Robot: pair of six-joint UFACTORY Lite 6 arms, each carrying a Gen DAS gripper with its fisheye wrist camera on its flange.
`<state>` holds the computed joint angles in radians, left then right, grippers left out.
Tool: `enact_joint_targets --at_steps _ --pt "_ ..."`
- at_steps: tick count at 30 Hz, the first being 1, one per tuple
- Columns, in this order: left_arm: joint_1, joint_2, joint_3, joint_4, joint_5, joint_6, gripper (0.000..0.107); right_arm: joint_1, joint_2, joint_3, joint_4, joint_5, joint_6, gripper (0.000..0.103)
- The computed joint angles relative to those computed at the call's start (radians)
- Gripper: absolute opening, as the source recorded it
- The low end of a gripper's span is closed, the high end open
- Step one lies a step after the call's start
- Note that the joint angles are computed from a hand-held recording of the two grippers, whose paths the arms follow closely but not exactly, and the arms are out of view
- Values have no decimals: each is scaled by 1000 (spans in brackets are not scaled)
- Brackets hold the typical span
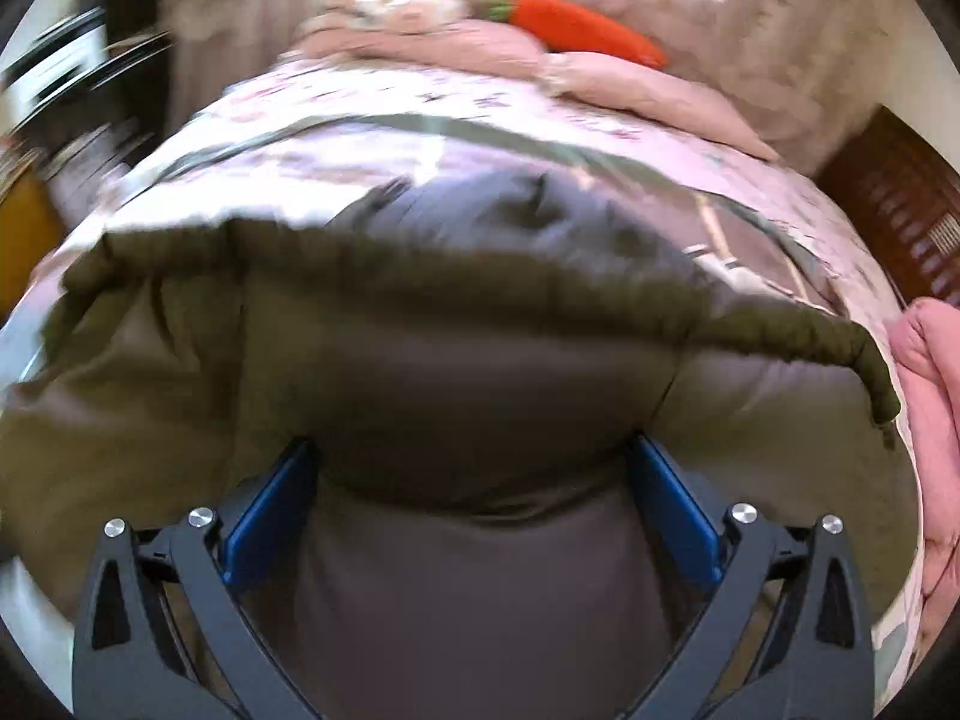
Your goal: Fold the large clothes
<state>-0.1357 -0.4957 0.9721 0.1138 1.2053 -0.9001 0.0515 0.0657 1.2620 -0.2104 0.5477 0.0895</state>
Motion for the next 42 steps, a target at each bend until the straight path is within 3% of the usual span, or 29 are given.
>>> enact_joint_targets --at_steps 2,4,6,9,10,12,15,18,22,25,28,30,35,36,38,42 --pt "16 80 13 10 -34 37 79 6 202 204 -69 55 133 102" --pt "47 144 25 1 -74 89 80 5 315 353 -42 118 145 102" --pt "66 214 40 19 -107 124 80 -5 301 386 59 143 92 101" --pt "113 261 11 -36 -109 176 80 -47 97 244 373 103 -131 95" --pt "137 253 -5 -69 -102 188 80 -42 65 240 478 134 -212 90" --pt "234 182 -67 -180 -95 214 80 -10 25 232 596 251 -355 70" --pt "320 127 -123 -241 -91 240 82 114 140 321 583 447 -374 68" --pt "320 111 -136 -228 -90 229 82 246 252 397 351 389 -198 68" --pt "204 105 -110 -147 -87 127 82 246 443 611 269 231 -52 68" --pt "130 143 -72 -89 -91 95 82 138 452 629 411 164 -111 61" --pt "111 146 -33 -67 -84 69 82 -4 341 591 725 259 -295 61" --pt "60 144 3 -22 -68 8 82 -126 184 442 886 347 -496 61" --pt "-144 140 82 153 -26 -172 82 -485 -190 116 892 478 -813 63" --pt "-173 138 96 174 -19 -193 82 -554 -213 75 877 465 -860 71" --pt "-267 153 131 241 -11 -259 84 -691 -199 37 830 457 -918 74" --pt "-362 243 199 259 -32 -292 85 -790 71 134 809 428 -929 75"
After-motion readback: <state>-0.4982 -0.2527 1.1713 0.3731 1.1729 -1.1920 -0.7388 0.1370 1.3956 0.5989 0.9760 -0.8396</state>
